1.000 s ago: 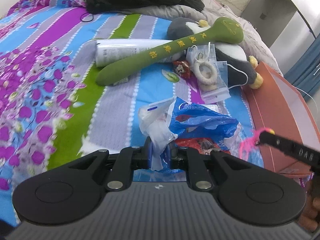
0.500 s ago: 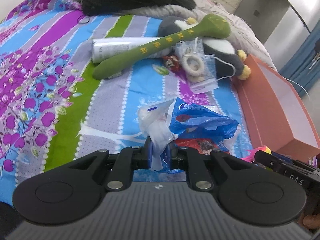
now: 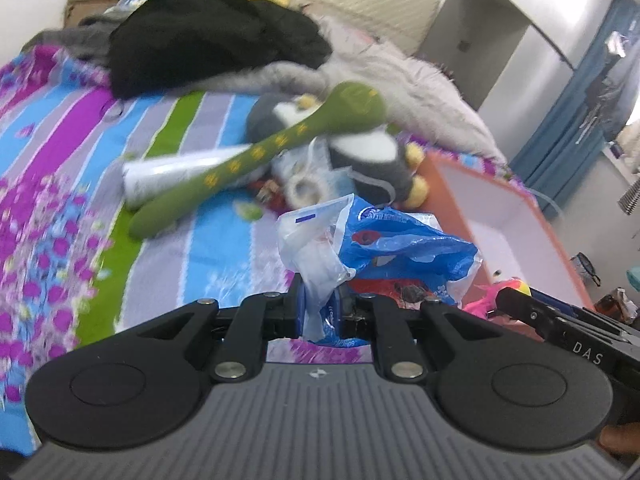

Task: Organize soft objects
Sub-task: 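Lift and carry the blue bag and yellow bird toy over the pink box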

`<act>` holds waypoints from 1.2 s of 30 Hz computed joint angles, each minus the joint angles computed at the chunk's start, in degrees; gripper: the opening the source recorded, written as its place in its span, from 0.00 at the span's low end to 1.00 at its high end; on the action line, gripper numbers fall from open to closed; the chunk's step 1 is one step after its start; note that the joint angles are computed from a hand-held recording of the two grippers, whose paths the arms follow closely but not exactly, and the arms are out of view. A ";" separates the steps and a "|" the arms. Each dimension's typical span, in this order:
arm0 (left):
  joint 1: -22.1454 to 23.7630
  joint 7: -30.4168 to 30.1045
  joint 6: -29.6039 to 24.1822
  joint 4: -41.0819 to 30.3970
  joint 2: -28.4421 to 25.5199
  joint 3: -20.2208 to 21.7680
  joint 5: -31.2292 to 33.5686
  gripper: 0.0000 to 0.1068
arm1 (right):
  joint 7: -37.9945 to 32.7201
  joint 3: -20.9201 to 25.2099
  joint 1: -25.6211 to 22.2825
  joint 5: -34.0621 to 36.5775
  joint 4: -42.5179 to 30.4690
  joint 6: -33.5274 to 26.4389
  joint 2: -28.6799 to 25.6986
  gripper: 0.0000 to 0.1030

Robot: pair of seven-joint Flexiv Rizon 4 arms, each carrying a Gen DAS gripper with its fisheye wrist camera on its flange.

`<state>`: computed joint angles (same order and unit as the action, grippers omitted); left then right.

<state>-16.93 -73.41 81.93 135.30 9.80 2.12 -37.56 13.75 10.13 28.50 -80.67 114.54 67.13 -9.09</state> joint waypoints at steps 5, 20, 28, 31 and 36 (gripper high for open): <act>-1.13 3.22 0.53 -4.36 -1.35 -0.60 -2.09 0.15 | -0.02 -0.54 -1.28 -3.21 -1.03 -0.53 1.97 0.40; -1.93 10.63 -1.45 -21.21 -9.94 -6.91 -7.55 0.15 | -0.94 -0.48 -8.33 -7.04 -2.00 -3.94 7.92 0.40; -0.45 4.70 -7.68 -31.09 -17.17 -10.14 0.58 0.15 | -6.11 -0.56 -11.82 1.24 0.40 -5.49 9.40 0.40; -0.19 1.57 -10.73 -34.64 -20.35 -10.78 4.99 0.15 | -8.42 -0.60 -12.83 5.39 1.89 -6.20 9.61 0.40; -0.37 -4.37 -17.53 -41.44 -26.47 -10.96 11.77 0.15 | -12.23 -0.73 -14.00 12.31 4.16 -7.21 9.46 0.40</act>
